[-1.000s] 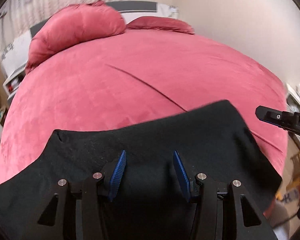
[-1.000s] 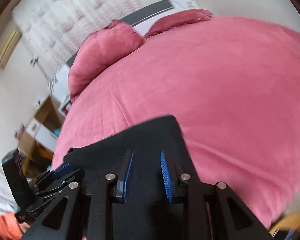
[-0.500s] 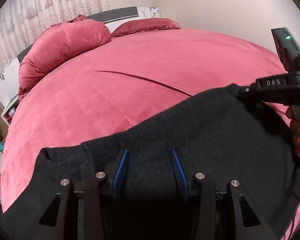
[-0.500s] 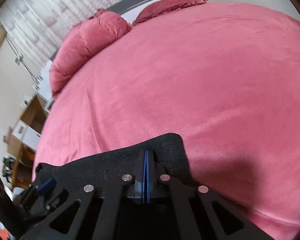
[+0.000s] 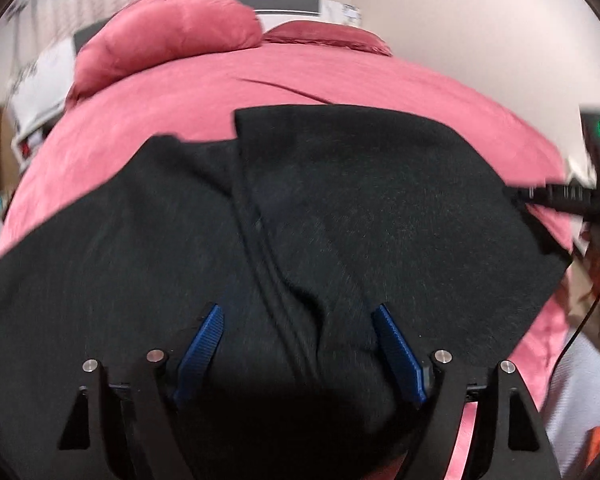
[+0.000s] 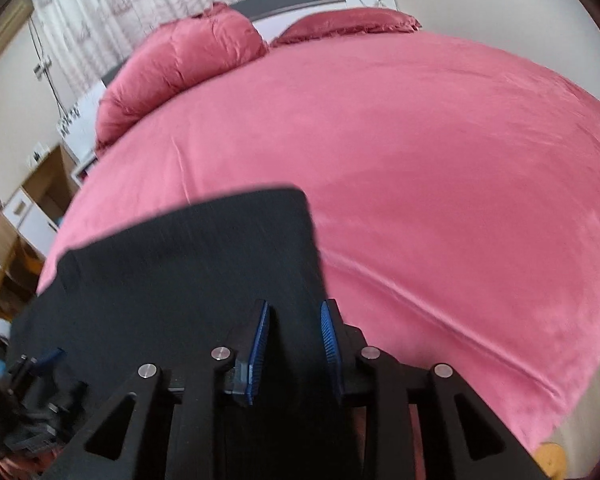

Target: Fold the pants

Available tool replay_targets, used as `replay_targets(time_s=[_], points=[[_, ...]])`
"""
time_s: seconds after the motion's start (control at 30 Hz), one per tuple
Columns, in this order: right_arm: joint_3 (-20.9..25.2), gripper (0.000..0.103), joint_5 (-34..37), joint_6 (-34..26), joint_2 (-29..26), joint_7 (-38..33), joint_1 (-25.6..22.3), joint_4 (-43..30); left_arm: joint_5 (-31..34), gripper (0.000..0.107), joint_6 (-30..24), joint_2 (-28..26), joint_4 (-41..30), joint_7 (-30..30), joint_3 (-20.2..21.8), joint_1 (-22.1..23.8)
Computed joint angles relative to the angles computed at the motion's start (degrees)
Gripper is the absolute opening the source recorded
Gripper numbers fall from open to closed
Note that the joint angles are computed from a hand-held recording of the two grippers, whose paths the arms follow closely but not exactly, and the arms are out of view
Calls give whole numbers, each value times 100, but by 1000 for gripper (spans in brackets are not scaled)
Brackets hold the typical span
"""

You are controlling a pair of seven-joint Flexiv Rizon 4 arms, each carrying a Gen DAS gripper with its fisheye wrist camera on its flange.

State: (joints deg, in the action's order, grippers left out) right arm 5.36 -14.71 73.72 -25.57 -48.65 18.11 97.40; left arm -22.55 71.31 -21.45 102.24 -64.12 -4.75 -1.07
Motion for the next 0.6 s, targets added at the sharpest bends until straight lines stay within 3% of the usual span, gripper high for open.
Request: replay_targets(time_s=[0.1,0.17,0.4,0.5,0.6], points=[[778,43,893,-32,-60,-681,-605,-94,-79,84,-232,54,-10,-211,47,7],[1279,44,1619,-77,-184,-1228,-999,-272,-4,84,-372,113,14,-346,128,-16],[3042,46,4299,39,-947,-2859,-2439,-1165,-912,84,-378,680,702,53,-43,230],[3264,46,4926,161,-1094,-3188,-2599,-1321,-979,85,-284,822,883,120,87,191],[2969,47,4935,49,-988,-3285,-2343,-1331,-621,85,-279,923,1007,-6,316,147]])
